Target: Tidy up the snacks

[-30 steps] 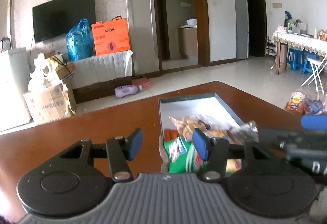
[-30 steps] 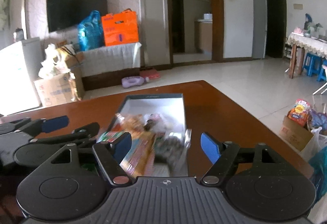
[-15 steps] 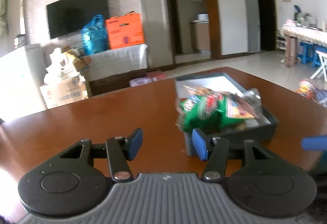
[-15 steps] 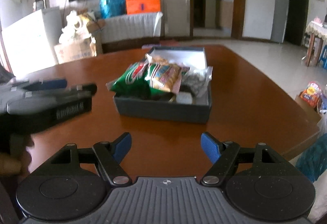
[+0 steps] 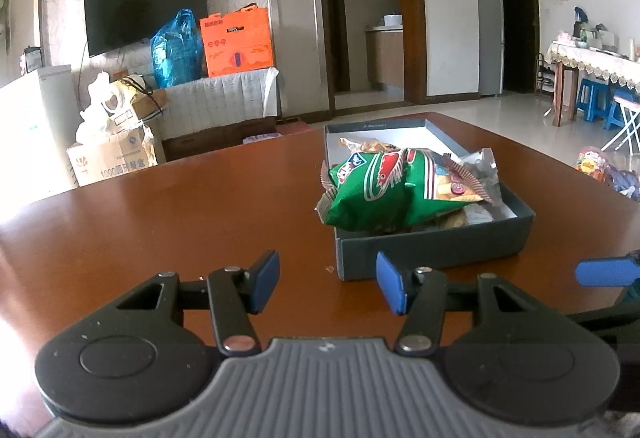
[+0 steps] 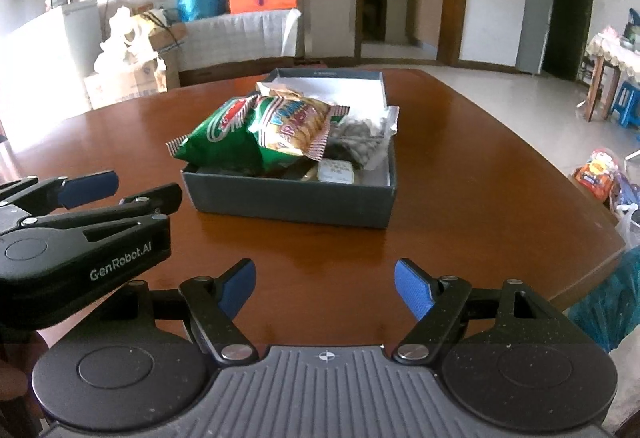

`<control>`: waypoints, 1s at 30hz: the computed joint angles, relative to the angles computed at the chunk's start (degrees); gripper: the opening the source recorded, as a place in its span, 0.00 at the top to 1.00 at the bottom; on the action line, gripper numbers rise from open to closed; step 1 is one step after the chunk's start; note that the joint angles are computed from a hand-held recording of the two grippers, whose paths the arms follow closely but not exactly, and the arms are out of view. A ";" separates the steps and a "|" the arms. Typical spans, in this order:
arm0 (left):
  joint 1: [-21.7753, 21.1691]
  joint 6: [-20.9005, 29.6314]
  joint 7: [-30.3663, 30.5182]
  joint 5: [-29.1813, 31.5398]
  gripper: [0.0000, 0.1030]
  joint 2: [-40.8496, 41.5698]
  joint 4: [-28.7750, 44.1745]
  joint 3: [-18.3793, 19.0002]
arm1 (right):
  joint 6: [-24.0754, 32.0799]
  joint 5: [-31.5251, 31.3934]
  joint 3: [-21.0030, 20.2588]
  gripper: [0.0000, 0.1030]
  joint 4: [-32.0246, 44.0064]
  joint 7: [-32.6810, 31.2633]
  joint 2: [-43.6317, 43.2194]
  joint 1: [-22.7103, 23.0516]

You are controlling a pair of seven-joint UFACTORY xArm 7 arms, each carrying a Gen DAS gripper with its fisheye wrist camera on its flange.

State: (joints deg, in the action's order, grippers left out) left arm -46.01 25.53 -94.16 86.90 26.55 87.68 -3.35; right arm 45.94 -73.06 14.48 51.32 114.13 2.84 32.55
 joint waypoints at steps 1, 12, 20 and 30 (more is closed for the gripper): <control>0.04 -0.14 0.01 0.07 0.48 0.19 0.17 0.02 | -0.03 0.08 -0.02 0.24 -0.05 -0.13 -0.02 -0.01; -0.69 2.01 -3.62 3.08 0.15 0.85 1.27 0.33 | -1.00 1.08 0.05 0.20 -0.75 -0.07 -0.76 -0.64; -0.25 1.76 -2.27 2.20 0.14 1.74 2.41 0.17 | -1.22 1.44 0.00 0.18 -0.41 -1.47 -0.54 -0.63; -0.46 1.98 -2.42 2.77 0.04 2.24 2.94 0.28 | -1.66 1.24 -0.04 0.18 -0.49 -1.82 -0.60 -0.68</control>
